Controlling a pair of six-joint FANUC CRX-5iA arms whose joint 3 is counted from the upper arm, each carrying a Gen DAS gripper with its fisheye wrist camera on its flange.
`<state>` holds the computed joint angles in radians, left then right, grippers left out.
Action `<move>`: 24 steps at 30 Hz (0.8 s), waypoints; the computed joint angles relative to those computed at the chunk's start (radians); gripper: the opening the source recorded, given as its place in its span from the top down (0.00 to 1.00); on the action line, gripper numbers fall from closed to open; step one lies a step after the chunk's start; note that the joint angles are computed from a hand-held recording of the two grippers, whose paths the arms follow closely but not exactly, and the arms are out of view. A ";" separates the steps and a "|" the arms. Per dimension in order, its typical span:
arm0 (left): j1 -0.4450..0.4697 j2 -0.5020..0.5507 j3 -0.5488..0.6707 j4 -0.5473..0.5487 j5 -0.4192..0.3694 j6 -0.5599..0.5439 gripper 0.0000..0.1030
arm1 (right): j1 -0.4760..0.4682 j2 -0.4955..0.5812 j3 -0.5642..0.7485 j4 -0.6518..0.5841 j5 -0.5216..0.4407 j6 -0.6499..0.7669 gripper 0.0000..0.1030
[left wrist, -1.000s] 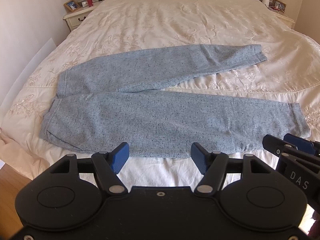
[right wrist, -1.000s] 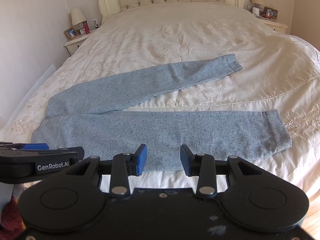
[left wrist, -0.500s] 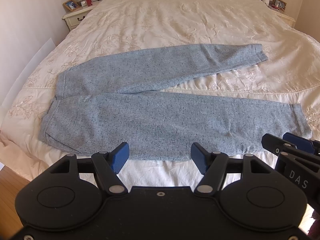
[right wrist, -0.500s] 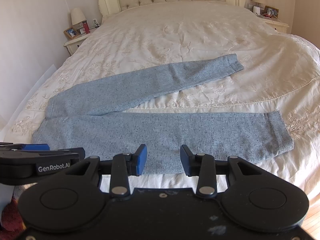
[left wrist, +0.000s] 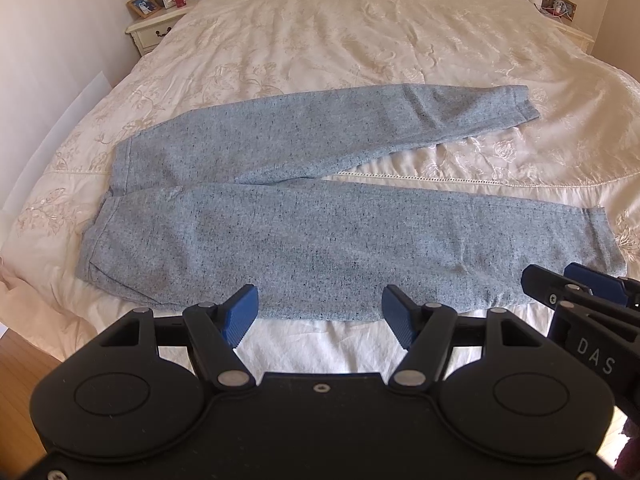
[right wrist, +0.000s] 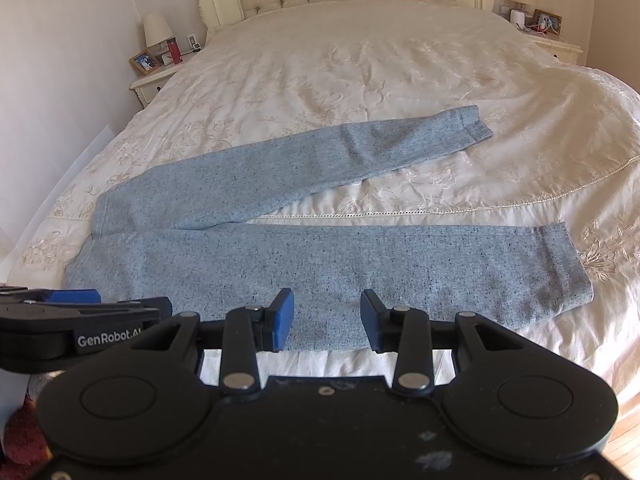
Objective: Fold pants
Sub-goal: 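Move the right gripper to the cuff of the blue sweatpants leg and close it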
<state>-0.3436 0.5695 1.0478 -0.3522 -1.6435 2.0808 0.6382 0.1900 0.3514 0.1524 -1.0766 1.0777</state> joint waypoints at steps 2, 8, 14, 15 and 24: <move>0.004 -0.005 -0.011 0.005 0.000 0.000 0.33 | 0.000 0.005 0.008 -0.005 -0.006 0.003 0.62; 0.020 -0.024 -0.049 0.024 -0.003 0.004 0.34 | 0.009 0.040 0.052 -0.035 -0.053 0.014 0.62; 0.065 -0.004 -0.053 0.066 -0.015 -0.052 0.39 | 0.020 0.121 0.136 -0.063 -0.154 -0.021 0.62; 0.075 0.006 -0.048 0.080 -0.015 -0.075 0.39 | 0.020 0.135 0.151 -0.059 -0.168 -0.038 0.62; 0.157 0.123 0.069 0.194 0.011 -0.288 0.39 | 0.003 0.238 0.218 0.101 -0.249 -0.221 0.62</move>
